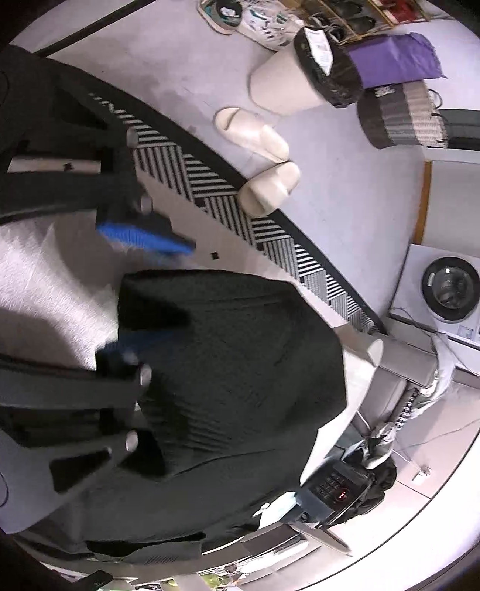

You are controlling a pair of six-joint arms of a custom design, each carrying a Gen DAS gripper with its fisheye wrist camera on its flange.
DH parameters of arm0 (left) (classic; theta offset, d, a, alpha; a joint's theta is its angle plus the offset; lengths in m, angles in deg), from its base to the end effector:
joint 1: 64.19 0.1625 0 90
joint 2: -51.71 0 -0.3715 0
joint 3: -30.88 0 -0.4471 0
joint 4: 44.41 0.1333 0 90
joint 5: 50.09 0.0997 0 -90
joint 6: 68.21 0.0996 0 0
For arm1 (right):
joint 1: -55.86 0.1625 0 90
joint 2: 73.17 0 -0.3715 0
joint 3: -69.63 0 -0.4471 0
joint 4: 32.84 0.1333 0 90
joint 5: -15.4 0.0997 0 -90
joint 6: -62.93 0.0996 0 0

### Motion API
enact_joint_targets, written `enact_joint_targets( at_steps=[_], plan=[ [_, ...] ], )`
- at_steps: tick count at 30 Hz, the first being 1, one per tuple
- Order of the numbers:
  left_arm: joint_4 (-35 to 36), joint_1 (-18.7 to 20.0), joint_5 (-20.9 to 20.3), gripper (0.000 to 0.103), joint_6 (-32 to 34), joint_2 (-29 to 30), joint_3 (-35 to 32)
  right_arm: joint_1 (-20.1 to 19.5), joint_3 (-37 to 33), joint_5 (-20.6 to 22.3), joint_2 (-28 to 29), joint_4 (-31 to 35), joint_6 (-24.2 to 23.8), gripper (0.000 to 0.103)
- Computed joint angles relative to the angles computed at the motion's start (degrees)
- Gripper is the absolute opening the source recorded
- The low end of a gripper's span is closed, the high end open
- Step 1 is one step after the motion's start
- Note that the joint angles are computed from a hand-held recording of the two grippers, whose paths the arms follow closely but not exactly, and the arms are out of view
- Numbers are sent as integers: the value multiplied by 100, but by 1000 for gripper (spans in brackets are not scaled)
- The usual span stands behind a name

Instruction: Fold small clothes

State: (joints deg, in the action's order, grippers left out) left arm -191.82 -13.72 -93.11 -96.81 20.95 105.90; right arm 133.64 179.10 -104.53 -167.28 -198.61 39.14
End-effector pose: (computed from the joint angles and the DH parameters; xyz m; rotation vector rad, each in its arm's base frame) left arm -0.3196 -0.7112 -0.0030 0.1114 2.4569 -0.8325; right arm -0.0302 -0.5345 0.4587 -0.1161 -2.1726 1.0126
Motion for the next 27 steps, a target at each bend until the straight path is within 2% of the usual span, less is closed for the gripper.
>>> enact_joint_targets(
  at_steps=[2, 3, 12, 18, 23, 26, 27],
  plan=[
    [-128, 11, 25, 6, 204, 75, -101, 2, 1, -45, 10, -18, 41, 87],
    [-213, 36, -57, 4, 315, 66, -102, -7, 12, -53, -8, -12, 74, 87],
    [-679, -86, -103, 2, 942, 32, -354, -37, 170, -51, -186, -62, 189, 87],
    [-972, -449, -349, 2, 1792, 285, -963, -102, 293, 56, -358, -41, 234, 87],
    [-682, -791, -1306, 2, 2378, 1143, -2134, -188, 391, 189, -519, -13, 283, 87],
    [204, -906, -2229, 3, 2500, 1950, -3175, -234, 467, 191, -638, -13, 294, 87],
    [630, -916, -2590, 10, 2506, 2268, -3570, -244, 498, 188, -677, -22, 306, 87]
  ],
)
